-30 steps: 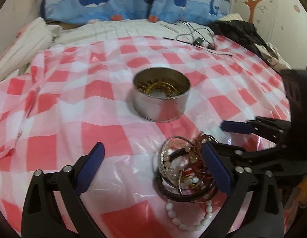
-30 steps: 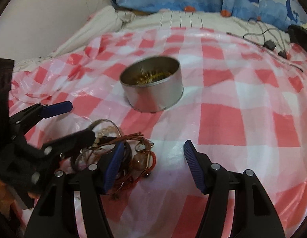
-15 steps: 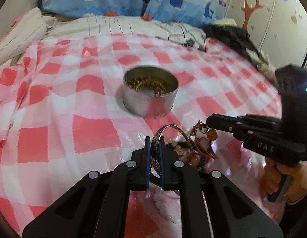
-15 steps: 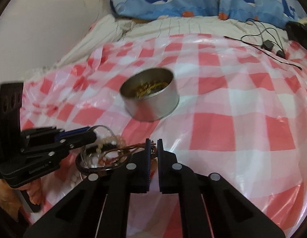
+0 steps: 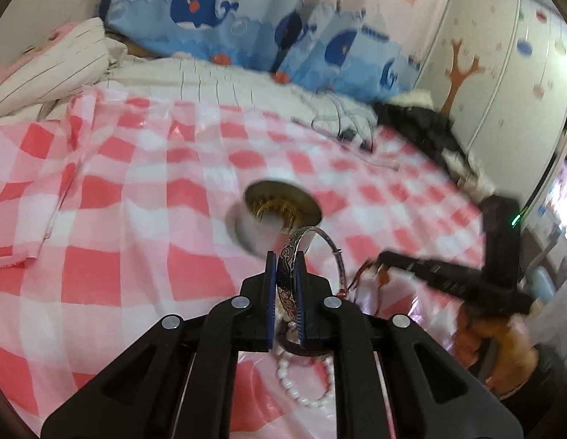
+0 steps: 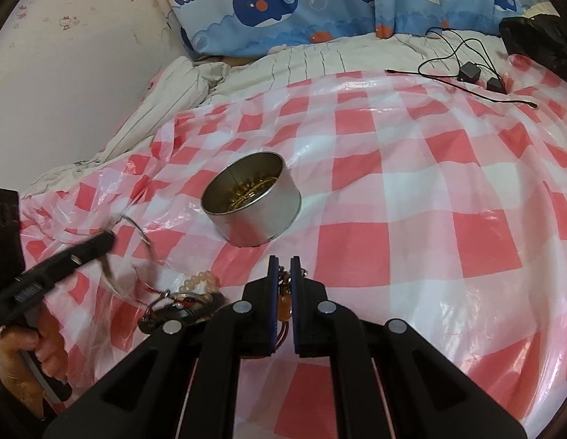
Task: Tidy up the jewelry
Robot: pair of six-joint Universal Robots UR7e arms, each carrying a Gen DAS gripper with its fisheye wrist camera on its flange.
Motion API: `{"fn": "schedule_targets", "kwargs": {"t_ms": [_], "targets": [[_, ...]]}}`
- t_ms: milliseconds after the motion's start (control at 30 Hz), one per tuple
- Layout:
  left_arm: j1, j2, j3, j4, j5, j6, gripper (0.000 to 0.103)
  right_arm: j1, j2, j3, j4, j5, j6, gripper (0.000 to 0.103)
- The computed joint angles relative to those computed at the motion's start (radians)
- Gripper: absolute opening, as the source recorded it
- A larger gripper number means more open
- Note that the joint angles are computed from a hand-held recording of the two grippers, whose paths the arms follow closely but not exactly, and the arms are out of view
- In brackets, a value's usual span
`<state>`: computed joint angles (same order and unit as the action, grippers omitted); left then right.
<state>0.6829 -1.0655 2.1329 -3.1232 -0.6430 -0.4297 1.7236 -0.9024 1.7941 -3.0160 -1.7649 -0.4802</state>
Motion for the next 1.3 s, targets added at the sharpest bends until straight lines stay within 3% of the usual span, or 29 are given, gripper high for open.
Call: {"fn": "schedule_targets", "kwargs": {"t_ms": [67, 133, 200, 233, 400, 467, 500, 533, 633, 700, 833, 1033, 1300], "targets": [[-0.020, 0.008, -0.022, 0.127, 0.103, -0.008, 0.008, 0.005, 0.008, -0.007, 0.004, -0.032, -0.005, 0.007], [-0.014, -0.003, -0.018, 0.129, 0.082, -0.024, 0.008, 0.006, 0.018, -0.020, 0.035, -0.064, 0.003, 0.007], [-0.004, -0.007, -0.012, 0.111, 0.056, -0.028, 0.008, 0.006, 0.027, -0.026, 0.049, -0.096, 0.008, 0.026], [-0.002, -0.007, -0.014, 0.120, 0.057, -0.036, 0.008, 0.008, 0.031, -0.020, 0.020, -0.110, -0.001, 0.046], [-0.002, -0.009, -0.008, 0.116, 0.066, -0.041, 0.008, 0.026, 0.069, -0.024, -0.026, -0.193, -0.070, 0.057], [0.001, -0.006, -0.010, 0.118, 0.064, -0.043, 0.008, 0.040, 0.099, -0.029, -0.043, -0.257, -0.130, 0.054], [0.003, -0.005, -0.010, 0.120, 0.063, -0.044, 0.008, 0.044, 0.103, -0.027, -0.047, -0.263, -0.153, 0.045], [0.003, -0.004, -0.010, 0.121, 0.062, -0.045, 0.008, 0.043, 0.097, -0.025, -0.027, -0.256, -0.153, 0.017], [0.003, -0.004, -0.010, 0.119, 0.063, -0.044, 0.008, 0.026, 0.064, -0.015, 0.014, -0.184, -0.108, 0.017], [0.003, -0.003, -0.010, 0.118, 0.062, -0.046, 0.008, 0.007, 0.029, 0.000, 0.031, -0.081, -0.070, 0.017], [0.006, 0.006, -0.014, 0.118, 0.057, -0.051, 0.008, 0.001, -0.006, 0.029, -0.031, 0.058, -0.074, 0.017], [0.005, 0.012, -0.019, 0.116, 0.050, -0.043, 0.008, -0.009, -0.019, 0.021, -0.028, 0.122, -0.026, 0.017], [0.031, 0.038, -0.076, 0.094, 0.013, 0.004, 0.008, 0.004, -0.025, -0.006, -0.027, 0.189, -0.024, 0.017]]}}
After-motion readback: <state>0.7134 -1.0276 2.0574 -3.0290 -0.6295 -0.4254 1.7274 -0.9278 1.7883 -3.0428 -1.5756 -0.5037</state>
